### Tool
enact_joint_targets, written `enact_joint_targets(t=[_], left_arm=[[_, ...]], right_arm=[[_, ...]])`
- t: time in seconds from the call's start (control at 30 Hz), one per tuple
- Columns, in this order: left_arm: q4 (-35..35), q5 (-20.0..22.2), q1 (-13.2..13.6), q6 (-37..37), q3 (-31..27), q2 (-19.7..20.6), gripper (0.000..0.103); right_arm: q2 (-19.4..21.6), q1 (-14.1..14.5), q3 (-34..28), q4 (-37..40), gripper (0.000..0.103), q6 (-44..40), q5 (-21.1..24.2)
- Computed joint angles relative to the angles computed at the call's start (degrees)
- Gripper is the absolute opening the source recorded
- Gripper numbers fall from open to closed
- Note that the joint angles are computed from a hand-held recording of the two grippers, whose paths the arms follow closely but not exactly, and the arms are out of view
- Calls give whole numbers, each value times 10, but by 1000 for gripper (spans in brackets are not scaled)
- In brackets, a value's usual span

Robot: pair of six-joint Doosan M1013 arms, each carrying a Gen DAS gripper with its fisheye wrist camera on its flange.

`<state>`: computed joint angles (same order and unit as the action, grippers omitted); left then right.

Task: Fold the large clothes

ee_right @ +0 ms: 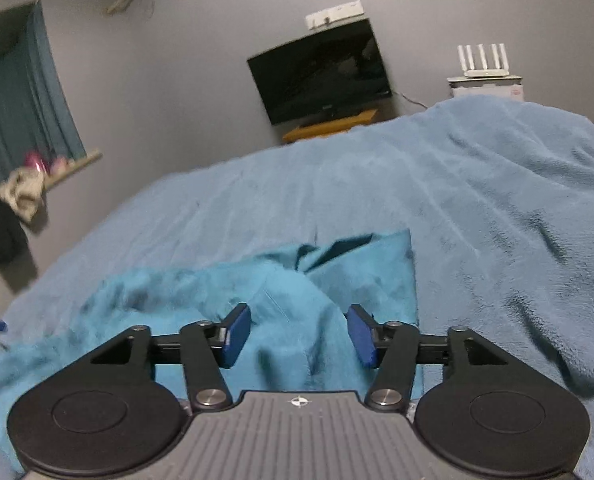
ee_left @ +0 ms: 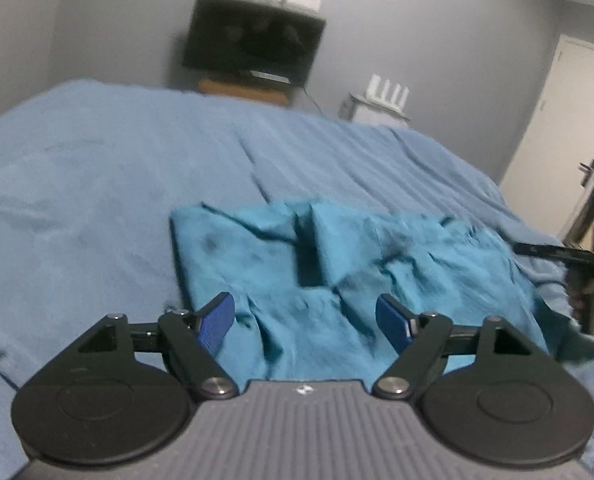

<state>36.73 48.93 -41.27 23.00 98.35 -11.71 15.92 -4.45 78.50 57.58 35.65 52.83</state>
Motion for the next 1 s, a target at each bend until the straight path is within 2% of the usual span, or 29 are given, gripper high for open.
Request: enact_joint_targets(t=[0.13, 0.2, 0.3, 0.33, 0.37, 0.4, 0.43, 0.47, 0.5, 0.6, 0.67, 0.77, 0.87, 1.0], left_arm=[[-24, 57, -2, 71, -18, 21, 77], [-52, 67, 13, 93, -22, 31, 77], [-118, 60, 45, 115, -20, 38, 76], [-139, 53, 54, 121, -17, 39, 71], [-156, 42, 62, 130, -12, 37, 47], [-180, 29, 70, 146, -7, 36, 30], [-184, 21, 71, 149, -3, 34, 29], [-176, 9, 67, 150, 2, 30, 22], [-169, 0, 64, 151, 6, 27, 18], [-87, -7, 39, 111, 9, 22, 16], [-9, -9, 20, 67, 10, 19, 16], [95, -2, 7, 30, -3, 33, 16], [107, -2, 28, 41, -34, 64, 16], [89, 35, 52, 98, -75, 120, 16]], right_arm=[[17, 17, -18, -39, 66, 6, -11], [30, 24, -34, -59, 68, 14, -8], [49, 17, -57, -59, 71, 18, 48], [57, 13, -67, -50, 71, 19, 78], [65, 9, -75, -40, 67, 19, 105], [71, 5, -80, -27, 50, 16, 129], [73, 2, -80, -15, 38, 6, 140], [68, -1, -73, -6, 22, -6, 136], [64, -2, -64, 3, 17, -16, 130], [40, -8, -22, 51, 8, -78, 98], [18, -13, 11, 98, 6, -124, 68], [-2, -20, 40, 170, 5, -161, 31], [-9, -10, 40, 168, 5, -156, -32], [0, 29, 30, 71, 5, -76, -150]])
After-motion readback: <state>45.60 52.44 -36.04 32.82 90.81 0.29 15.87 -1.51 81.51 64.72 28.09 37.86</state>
